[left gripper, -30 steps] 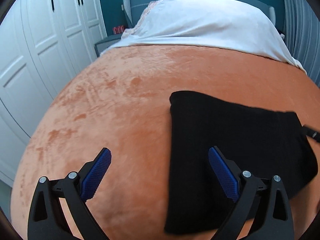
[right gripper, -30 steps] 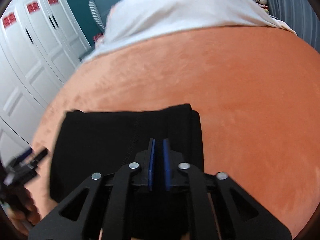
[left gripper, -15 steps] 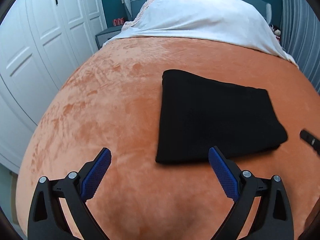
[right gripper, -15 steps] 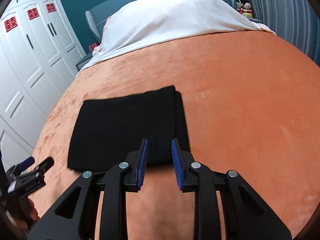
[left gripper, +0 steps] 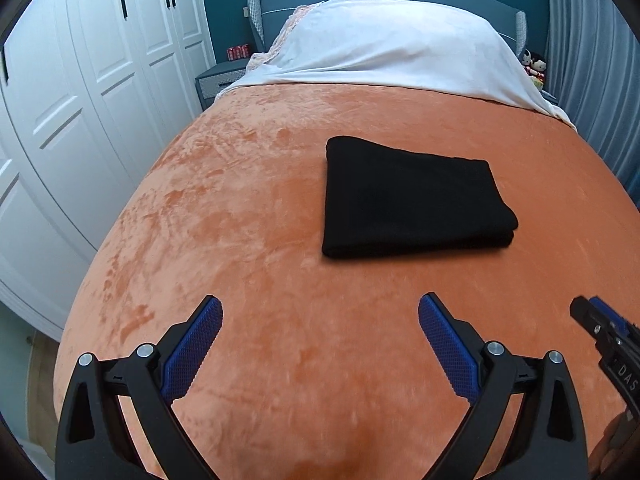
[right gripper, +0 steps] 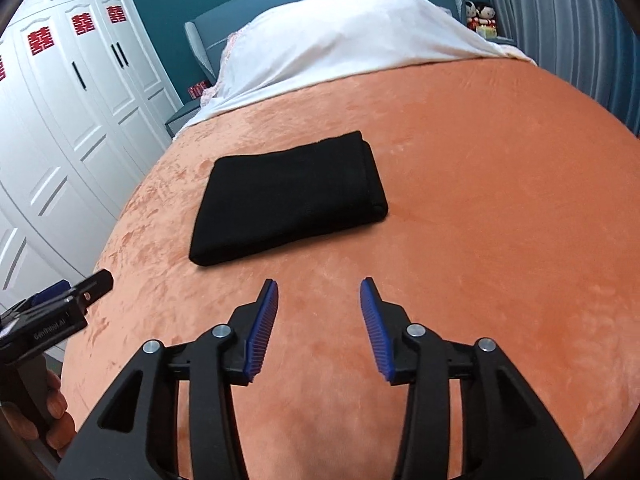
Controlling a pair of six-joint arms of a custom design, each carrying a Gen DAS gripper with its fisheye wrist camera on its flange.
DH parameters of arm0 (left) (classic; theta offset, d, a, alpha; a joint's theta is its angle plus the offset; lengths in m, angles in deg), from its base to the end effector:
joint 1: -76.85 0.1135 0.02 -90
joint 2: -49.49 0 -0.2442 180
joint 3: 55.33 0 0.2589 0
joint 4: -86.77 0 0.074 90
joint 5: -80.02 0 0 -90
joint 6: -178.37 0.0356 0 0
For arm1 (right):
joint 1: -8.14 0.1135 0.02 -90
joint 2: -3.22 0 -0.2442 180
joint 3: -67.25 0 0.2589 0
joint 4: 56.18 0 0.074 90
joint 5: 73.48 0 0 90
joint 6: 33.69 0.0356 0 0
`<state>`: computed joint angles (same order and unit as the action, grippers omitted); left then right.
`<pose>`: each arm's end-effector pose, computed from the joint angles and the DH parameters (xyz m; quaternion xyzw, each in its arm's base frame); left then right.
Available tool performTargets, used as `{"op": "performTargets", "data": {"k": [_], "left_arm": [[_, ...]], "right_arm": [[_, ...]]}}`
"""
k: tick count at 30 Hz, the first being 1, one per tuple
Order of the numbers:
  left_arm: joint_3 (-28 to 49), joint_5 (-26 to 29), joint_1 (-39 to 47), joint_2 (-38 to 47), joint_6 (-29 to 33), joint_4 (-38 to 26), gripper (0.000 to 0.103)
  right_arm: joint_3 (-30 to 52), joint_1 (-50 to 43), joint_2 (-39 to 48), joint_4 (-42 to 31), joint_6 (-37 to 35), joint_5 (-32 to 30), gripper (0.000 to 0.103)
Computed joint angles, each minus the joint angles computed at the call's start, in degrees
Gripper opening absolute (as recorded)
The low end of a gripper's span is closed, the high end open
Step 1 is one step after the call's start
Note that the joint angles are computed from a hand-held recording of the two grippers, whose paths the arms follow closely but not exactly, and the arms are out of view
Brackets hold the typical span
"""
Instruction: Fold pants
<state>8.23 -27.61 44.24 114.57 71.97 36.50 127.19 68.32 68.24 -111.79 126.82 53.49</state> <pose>0.2102 -0.1217 0.2433 0.0820 0.9315 -0.0024 0.3544 0.1304 0.1845 0.2226 0.1625 0.9066 0.0901 0.3789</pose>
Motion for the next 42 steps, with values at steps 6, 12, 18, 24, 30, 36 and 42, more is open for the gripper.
{"op": "performTargets", "data": {"k": [6, 12, 18, 24, 30, 36, 42], "left_arm": [[-4.40, -3.65, -4.50, -8.77, -1.73, -6.75, 0.097], [-7.14, -4.76, -7.96, -14.97, -6.18, -12.04, 0.097], [-8.33, -6.79, -11.56, -19.27, -9.31, -16.21, 0.097], [-8.71, -13.73, -17.99, -20.25, -13.22, -18.98, 0.097], [-7.49, -15.47, -20.21, -20.19, -14.51, -19.96, 0.097], [-5.92, -18.28, -23.22, -20.35, -15.52, -21.53, 0.097], [-5.28, -18.45, -25.35, -20.44, -16.02, -21.92, 0.097]], "right_arm": [[5.19, 9.42, 2.33, -9.94, 10.43, 5.44, 0.044], [10.65, 17.61, 7.65, -18.43, 20.55, 8.76, 0.056], [14.62, 22.69, 11.54, -24.06, 27.69, 9.94, 0.056], [18.57, 26.38, 16.04, -30.97, 34.29, 11.27, 0.068], [20.52, 26.91, 17.90, -33.74, 35.23, 11.36, 0.068], [22.12, 27.10, 19.19, -34.93, 35.62, 11.76, 0.069], [22.44, 27.34, 18.74, -35.48, 35.34, 11.96, 0.070]]}}
